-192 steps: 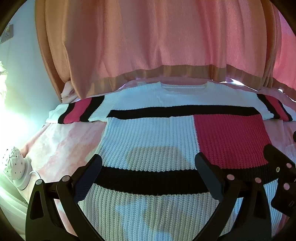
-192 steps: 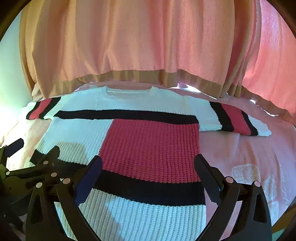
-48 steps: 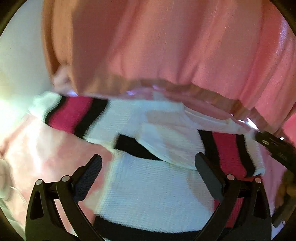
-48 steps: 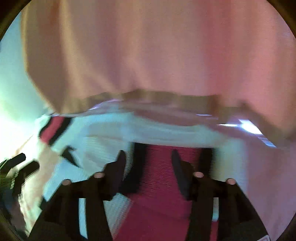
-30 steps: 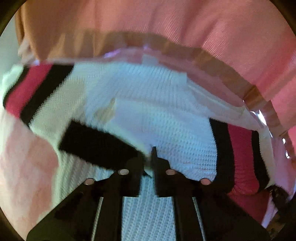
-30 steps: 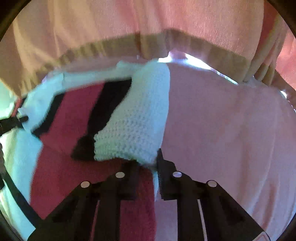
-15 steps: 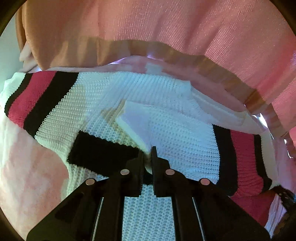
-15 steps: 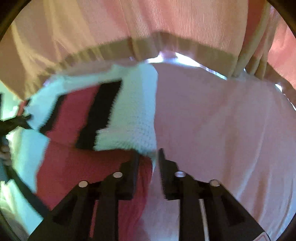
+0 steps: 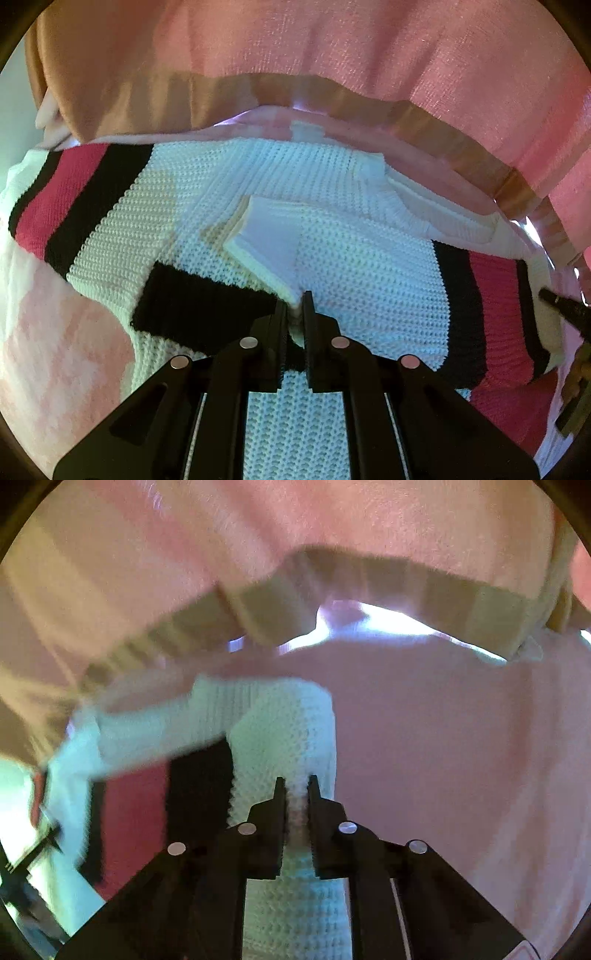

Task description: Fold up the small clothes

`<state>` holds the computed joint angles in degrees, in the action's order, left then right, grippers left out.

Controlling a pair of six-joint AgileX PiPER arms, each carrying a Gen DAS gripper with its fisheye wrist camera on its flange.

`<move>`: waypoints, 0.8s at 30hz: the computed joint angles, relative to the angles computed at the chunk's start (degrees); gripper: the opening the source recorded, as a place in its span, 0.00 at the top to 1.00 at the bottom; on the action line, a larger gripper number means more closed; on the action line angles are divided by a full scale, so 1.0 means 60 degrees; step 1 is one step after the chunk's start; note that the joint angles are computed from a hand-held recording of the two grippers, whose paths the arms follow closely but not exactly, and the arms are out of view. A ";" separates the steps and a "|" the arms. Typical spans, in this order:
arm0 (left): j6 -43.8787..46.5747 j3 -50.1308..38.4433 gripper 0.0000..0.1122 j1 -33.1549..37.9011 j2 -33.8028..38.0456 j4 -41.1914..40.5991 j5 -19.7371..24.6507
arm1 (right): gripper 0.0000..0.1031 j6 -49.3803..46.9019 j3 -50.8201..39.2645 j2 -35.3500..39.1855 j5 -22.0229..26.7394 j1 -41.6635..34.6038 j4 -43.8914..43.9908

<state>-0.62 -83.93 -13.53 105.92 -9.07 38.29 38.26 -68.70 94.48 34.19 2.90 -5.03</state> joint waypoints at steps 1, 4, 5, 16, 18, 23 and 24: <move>0.0062 -0.0006 0.94 -0.0011 0.0018 0.0022 -0.0047 | 0.92 0.0233 0.0253 -0.0386 -0.0263 0.0036 -0.0227; 0.0092 0.0003 0.92 0.0001 0.0097 0.0014 -0.0153 | 0.92 0.0597 0.0682 -0.0935 -0.0510 -0.0061 -0.0829; 0.0063 0.0018 0.90 -0.0018 0.0116 0.0057 -0.0212 | 0.92 0.0578 0.0654 -0.0779 -0.0387 -0.0090 -0.0904; -0.0123 0.0112 0.53 0.1169 -0.0789 -0.1283 -0.0166 | 0.74 0.3276 -0.0132 -0.2182 0.2378 0.2489 -0.3166; -0.0972 0.0096 0.33 0.1790 -0.1052 -0.0905 -0.0297 | 0.67 0.3959 0.0098 -0.2680 0.2779 0.3505 -0.3499; -0.0762 -0.1454 0.30 0.4184 -0.0070 -0.0930 0.0490 | 0.65 0.5285 -0.0045 -0.2245 0.4365 0.6050 -0.3899; -0.0969 -0.1902 0.30 0.4432 0.0273 -0.0561 0.0658 | 0.64 0.5426 -0.0038 -0.2119 0.4498 0.6347 -0.4009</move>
<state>-6.43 -95.34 13.06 107.56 -12.44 42.24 70.82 -68.92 81.77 61.17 40.98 -29.09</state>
